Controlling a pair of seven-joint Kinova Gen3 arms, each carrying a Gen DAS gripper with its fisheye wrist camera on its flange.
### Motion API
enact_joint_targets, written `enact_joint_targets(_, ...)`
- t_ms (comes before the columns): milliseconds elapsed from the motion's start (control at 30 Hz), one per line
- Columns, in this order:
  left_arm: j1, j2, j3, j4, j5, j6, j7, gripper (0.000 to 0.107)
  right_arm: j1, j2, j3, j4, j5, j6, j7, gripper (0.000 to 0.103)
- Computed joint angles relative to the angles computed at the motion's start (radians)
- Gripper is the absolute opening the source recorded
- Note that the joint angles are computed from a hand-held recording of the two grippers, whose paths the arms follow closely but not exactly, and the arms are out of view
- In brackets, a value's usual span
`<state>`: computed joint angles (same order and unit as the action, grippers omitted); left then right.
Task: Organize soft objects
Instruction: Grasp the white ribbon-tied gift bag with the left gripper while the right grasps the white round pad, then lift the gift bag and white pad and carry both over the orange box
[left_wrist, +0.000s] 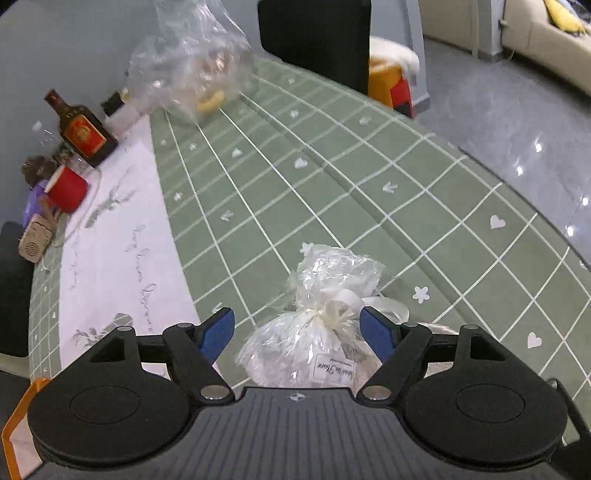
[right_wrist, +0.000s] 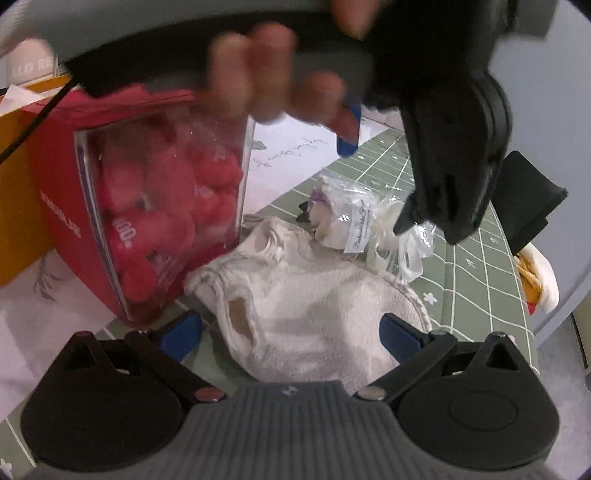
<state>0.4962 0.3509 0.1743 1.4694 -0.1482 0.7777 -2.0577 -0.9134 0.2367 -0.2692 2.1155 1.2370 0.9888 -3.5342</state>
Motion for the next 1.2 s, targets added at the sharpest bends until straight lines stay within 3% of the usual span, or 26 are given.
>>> enact_joint_targets(100, 0.013, 0.037, 0.009, -0.05, -0.02, 0.075, -0.05, 0.092, 0.021, -0.019, 0.01, 0.028, 0.025, -0.066, -0.074, 0.095)
enact_joint_targets(267, 0.113, 0.053, -0.048, 0.002, -0.163, 0.027, 0.011, 0.093, 0.041, -0.045, -0.008, 0.055, 0.051, -0.097, -0.104, 0.069)
enact_joint_targets(333, 0.12, 0.056, -0.053, -0.009, -0.158, 0.039, 0.028, 0.073, 0.034, -0.042, -0.015, 0.038, 0.014, -0.065, -0.084, 0.057)
enact_joint_targets(400, 0.188, 0.053, -0.13, -0.008, -0.176, 0.038, 0.067, 0.056, 0.012, -0.035, -0.025, 0.027, -0.004, -0.026, -0.064, 0.038)
enact_joint_targets(467, 0.231, 0.043, -0.181, 0.021, -0.184, 0.001, 0.041, 0.051, -0.01, -0.016, -0.029, 0.013, -0.008, 0.01, -0.049, 0.027)
enact_joint_targets(600, 0.344, 0.048, -0.358, 0.008, -0.056, -0.008, -0.028, 0.047, -0.051, 0.023, -0.023, -0.021, -0.01, 0.066, -0.032, 0.002)
enact_joint_targets(767, 0.433, 0.003, -0.531, 0.037, 0.126, -0.097, -0.092, 0.046, -0.071, 0.015, -0.018, 0.002, -0.001, 0.066, -0.107, 0.001)
enact_joint_targets(833, 0.391, -0.022, -0.519, 0.02, 0.208, -0.068, -0.121, 0.046, -0.049, -0.016, -0.028, 0.034, 0.019, 0.041, -0.181, 0.001)
enact_joint_targets(933, 0.273, -0.084, -0.442, 0.034, 0.33, -0.061, -0.206, 0.046, -0.025, -0.045, -0.06, 0.078, 0.066, 0.055, -0.294, 0.001)
enact_joint_targets(1000, 0.181, -0.145, -0.375, 0.08, 0.411, -0.094, -0.287, 0.046, -0.053, -0.082, -0.037, 0.114, 0.087, 0.058, -0.376, 0.001)
enact_joint_targets(1100, 0.042, -0.235, -0.289, 0.145, 0.533, -0.133, -0.39, 0.046, -0.048, -0.111, -0.075, 0.155, 0.126, 0.107, -0.498, 0.001)
enact_joint_targets(1200, -0.097, -0.311, -0.2, 0.218, 0.655, -0.234, -0.491, 0.046, -0.044, -0.115, -0.092, 0.149, 0.13, 0.144, -0.529, 0.001)
